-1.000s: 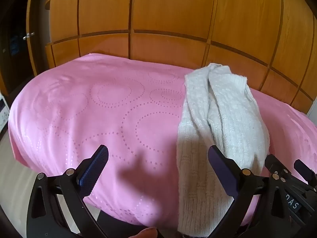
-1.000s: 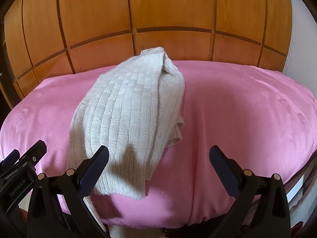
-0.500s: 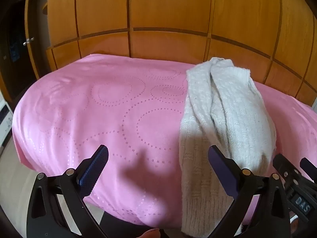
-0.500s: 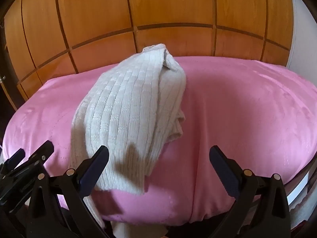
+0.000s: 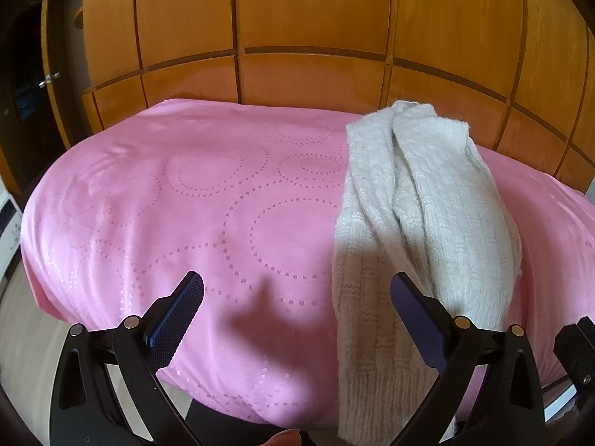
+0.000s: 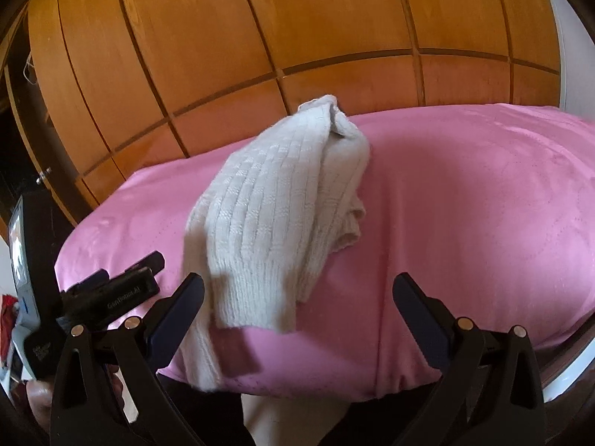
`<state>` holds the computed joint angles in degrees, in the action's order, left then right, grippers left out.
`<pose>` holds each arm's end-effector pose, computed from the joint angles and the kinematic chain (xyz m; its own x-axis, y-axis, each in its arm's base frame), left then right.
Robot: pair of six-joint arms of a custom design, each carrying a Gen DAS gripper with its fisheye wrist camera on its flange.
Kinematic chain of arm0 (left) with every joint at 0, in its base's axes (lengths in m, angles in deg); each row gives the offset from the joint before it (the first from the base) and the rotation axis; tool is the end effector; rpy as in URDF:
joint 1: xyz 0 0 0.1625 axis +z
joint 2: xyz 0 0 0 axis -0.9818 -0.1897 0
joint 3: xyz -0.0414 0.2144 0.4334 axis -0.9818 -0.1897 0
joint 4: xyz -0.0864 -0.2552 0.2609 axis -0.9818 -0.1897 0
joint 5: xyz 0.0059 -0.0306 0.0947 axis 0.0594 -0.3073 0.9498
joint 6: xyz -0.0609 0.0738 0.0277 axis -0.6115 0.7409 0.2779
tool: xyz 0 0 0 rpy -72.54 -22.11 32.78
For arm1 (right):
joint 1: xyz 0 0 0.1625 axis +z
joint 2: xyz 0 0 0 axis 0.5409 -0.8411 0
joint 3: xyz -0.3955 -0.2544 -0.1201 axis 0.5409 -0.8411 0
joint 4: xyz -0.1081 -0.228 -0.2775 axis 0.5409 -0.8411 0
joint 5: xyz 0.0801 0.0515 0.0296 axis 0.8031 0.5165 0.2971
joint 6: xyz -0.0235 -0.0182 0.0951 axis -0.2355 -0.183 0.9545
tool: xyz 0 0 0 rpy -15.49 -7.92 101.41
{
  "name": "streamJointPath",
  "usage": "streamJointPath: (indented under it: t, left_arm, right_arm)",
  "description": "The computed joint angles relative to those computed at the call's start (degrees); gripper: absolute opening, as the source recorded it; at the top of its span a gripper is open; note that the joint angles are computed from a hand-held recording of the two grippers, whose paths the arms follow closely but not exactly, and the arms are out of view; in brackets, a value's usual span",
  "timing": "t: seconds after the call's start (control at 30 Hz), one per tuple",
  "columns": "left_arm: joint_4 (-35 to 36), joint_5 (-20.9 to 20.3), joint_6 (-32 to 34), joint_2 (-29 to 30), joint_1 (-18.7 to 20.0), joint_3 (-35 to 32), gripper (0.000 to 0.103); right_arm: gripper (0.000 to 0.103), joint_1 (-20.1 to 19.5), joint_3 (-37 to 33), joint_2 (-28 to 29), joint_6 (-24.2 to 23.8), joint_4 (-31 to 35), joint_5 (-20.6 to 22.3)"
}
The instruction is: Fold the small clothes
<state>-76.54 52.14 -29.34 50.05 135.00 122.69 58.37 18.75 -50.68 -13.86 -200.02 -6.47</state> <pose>-0.2785 -0.8246 0.0472 -0.5709 -0.6097 -0.5498 0.2116 0.5378 -0.8161 0.1414 -0.8553 0.3031 -0.7919 -0.4653 0.3954 -0.6060 0.6787 -0.4149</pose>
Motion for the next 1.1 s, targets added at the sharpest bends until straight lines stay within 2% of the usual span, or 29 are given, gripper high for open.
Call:
streamJointPath:
  t: [0.27, 0.47, 0.93, 1.1]
  left_arm:
    - [3.87, -0.89, -3.18, -0.30, 0.44, -0.58, 0.100]
    - [4.40, -0.87, -3.21, -0.36, 0.59, -0.65, 0.100]
    - [5.65, -2.96, -2.09, 0.26, 1.28, -2.65, 0.100]
    - [3.26, -4.00, -0.26, 0.49, 1.36, -2.78, 0.100]
  right_arm:
    - [0.101, 0.45, -5.79, 2.92, 0.67, 2.62, -3.15]
    - [0.101, 0.39, -10.58, 4.99, 1.19, 7.54, -4.41]
    - [0.101, 0.47, -16.36, 7.89, 0.66, 10.04, -5.14]
    - [0.101, 0.57, -17.53, 8.50, -0.15, 10.18, -4.73]
